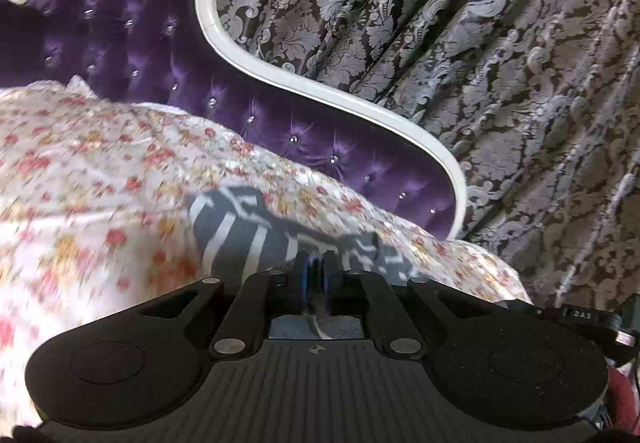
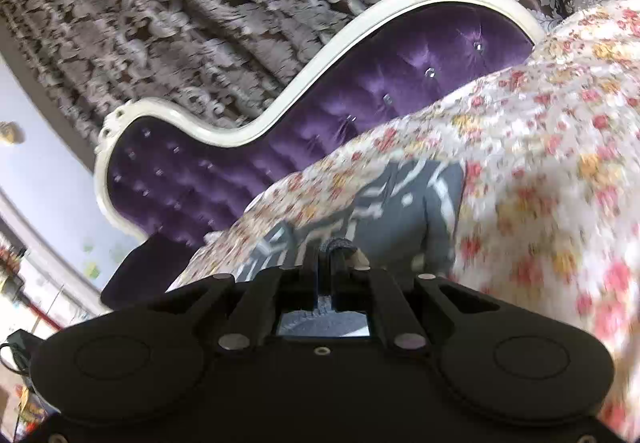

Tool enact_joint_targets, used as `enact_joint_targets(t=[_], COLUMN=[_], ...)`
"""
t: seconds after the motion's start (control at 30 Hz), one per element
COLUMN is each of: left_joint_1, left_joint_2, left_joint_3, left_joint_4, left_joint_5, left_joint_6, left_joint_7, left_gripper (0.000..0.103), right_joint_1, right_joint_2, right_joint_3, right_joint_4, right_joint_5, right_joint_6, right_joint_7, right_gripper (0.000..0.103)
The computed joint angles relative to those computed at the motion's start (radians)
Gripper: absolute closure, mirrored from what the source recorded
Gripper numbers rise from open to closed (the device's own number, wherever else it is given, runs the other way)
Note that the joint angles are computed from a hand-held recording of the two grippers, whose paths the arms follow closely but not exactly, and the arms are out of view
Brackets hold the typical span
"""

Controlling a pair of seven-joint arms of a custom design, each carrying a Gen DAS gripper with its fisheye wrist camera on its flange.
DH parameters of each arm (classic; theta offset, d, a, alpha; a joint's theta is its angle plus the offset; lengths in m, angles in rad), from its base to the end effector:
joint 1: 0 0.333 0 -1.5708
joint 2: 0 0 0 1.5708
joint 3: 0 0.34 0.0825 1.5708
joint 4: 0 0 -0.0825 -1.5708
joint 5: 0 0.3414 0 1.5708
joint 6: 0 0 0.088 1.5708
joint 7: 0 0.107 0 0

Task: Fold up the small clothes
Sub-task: 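Lift the hem with both grippers and fold it over toward the collar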

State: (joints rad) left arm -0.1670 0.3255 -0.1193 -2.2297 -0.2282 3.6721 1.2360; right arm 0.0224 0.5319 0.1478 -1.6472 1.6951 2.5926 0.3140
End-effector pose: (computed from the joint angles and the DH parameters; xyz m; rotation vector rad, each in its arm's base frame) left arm 0.5629 -0.1278 0.4204 -1.9217 1.3488 -1.3110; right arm 0.6776 0.0796 0.3781 -1.3733 1.4160 0.0240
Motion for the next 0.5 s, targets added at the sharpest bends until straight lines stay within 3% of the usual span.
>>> enact_joint_targets(t=[0.1, 0.2, 0.5], left_joint_1=[-0.002, -0.047, -0.077], left_joint_2=[0.075, 0.146, 0.32], left_joint_3=[0.024, 0.088, 0.194], left_joint_4=[0.128, 0.24, 0.509], left_joint_5=[-0.003, -0.044, -0.023], left_joint_6=[-0.07, -0.131, -0.329], left_joint_7=[0.013, 0.052, 0.009], left_gripper=[0.098, 0.098, 0.098], right_joint_1=[0.021, 0.039, 0.1], right_joint_2=[0.108, 0.227, 0.549], right_joint_3=[-0.001, 0.0, -0.058], right_joint_4=[0.145, 0.305, 0.767], right_joint_5=[-0.075, -0.189, -0.561], right_joint_6=[0.041, 0.075, 0.037], right_joint_7=[0.106, 0.248, 0.698], right_gripper=[0.091, 0.091, 0.091])
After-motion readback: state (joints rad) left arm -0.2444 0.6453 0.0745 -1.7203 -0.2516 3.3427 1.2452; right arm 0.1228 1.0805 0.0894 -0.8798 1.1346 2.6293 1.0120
